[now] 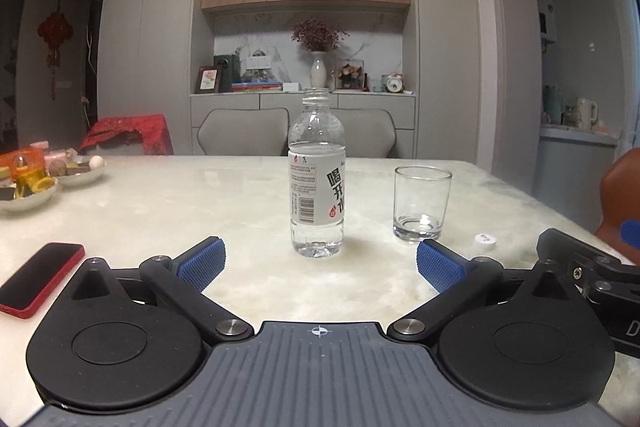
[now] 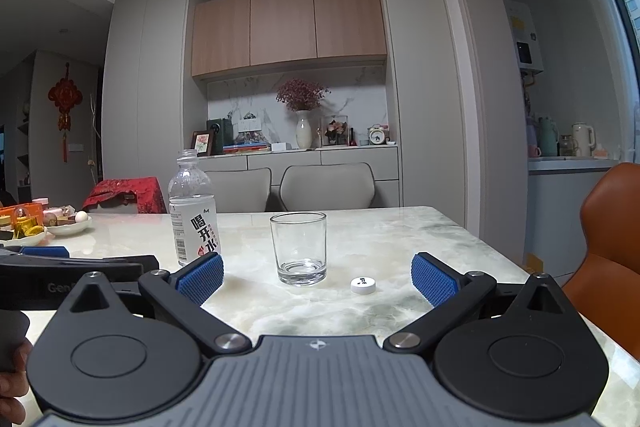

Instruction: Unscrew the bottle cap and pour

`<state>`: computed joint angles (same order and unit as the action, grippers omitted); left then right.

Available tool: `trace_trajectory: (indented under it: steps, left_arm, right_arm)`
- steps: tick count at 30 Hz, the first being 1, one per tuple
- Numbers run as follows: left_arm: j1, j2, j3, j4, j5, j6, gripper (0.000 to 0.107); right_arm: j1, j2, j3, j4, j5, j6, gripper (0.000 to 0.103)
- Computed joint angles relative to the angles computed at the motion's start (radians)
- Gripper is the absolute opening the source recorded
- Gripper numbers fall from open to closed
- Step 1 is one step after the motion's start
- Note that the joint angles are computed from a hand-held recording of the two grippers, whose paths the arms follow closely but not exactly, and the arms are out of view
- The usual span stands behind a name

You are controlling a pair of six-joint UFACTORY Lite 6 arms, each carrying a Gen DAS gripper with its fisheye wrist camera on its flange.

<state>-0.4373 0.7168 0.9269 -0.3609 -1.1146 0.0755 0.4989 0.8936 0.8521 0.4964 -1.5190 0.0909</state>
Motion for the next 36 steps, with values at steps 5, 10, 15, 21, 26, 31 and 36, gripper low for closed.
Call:
trace_trajectory:
  steps: [5, 10, 15, 21, 26, 31, 36]
  left_arm:
    - [0.006, -0.005, -0.001, 0.028, 0.015, -0.026, 0.103]
    - [-0.002, -0.001, 0.003, 0.02, 0.014, -0.015, 0.103]
    - [-0.002, 0.002, 0.005, 0.021, 0.013, -0.019, 0.103]
    - [-0.002, -0.006, -0.004, 0.028, 0.007, -0.02, 0.103]
    - [-0.002, -0.01, -0.008, 0.034, 0.003, -0.025, 0.103]
    - [-0.003, -0.004, -0.003, 0.032, 0.006, -0.024, 0.103]
    - [-0.002, 0.0, -0.006, 0.035, 0.0, -0.03, 0.103]
  right_arm:
    - [0.002, 0.0, -0.001, 0.005, 0.002, -0.003, 0.103]
    - [-0.001, -0.001, -0.001, 0.006, 0.007, -0.004, 0.103]
    - [-0.002, -0.005, -0.001, 0.004, 0.015, -0.007, 0.103]
    - [-0.001, -0.01, -0.006, 0.003, 0.016, -0.005, 0.103]
    - [0.002, -0.013, -0.009, 0.009, 0.017, -0.004, 0.103]
    - [0.007, -0.016, -0.011, 0.014, 0.014, -0.009, 0.103]
    - [0.002, -0.014, -0.01, 0.011, 0.015, -0.009, 0.103]
